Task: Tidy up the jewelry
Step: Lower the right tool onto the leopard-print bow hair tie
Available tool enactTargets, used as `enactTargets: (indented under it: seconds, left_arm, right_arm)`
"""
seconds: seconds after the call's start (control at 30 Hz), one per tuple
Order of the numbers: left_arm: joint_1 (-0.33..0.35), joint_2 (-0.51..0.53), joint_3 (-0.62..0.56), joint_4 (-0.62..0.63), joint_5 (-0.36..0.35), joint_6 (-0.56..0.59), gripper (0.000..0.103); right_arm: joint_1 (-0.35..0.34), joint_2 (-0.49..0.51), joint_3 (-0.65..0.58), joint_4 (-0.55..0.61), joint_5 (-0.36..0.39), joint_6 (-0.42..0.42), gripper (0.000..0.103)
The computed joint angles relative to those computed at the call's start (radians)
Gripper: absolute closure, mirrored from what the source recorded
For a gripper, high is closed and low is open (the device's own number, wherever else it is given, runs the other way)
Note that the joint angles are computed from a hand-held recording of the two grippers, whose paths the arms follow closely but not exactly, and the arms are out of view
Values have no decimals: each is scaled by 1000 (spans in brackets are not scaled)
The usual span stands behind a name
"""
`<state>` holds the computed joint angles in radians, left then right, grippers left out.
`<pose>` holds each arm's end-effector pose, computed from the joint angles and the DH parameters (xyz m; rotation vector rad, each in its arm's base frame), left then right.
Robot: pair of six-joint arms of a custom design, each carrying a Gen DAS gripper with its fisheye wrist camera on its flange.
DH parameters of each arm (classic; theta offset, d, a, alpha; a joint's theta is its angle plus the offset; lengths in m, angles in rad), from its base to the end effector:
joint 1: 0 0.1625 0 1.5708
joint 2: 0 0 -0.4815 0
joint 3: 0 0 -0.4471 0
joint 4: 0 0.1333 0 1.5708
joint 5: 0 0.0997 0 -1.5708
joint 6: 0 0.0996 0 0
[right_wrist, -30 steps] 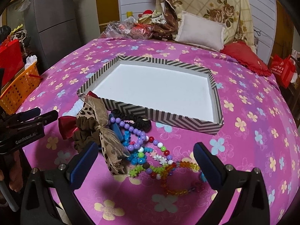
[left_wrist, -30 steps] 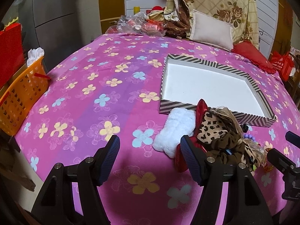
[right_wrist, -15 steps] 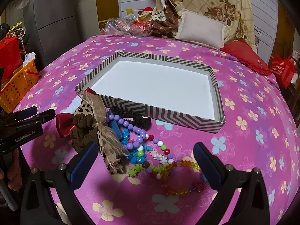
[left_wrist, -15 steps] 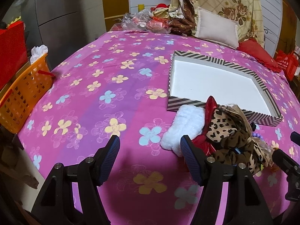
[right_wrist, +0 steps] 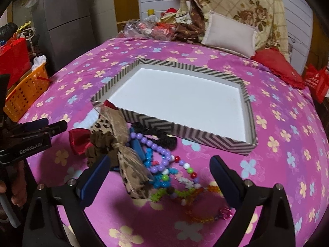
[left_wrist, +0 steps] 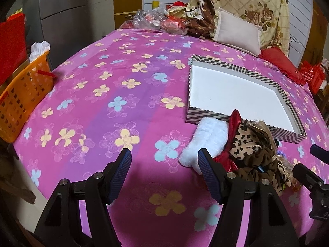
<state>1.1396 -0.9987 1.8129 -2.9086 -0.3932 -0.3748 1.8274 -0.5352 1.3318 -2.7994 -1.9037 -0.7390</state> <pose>-0.0766 -0.7056 0.2590 -0.3049 2.0330 -1.0288 0.3149 -0.8031 0.0447 1.1936 -2.4034 0.4638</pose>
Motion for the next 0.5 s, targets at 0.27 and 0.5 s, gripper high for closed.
enactTargets:
  seconds: [0.27, 0.5]
  left_arm:
    - [1, -1, 4, -2, 29, 8, 40]
    - [8, -4, 4, 2, 26, 2, 40]
  right_arm:
    - [20, 26, -19, 47, 12, -59, 8]
    - [25, 40, -29, 63, -3, -74, 8]
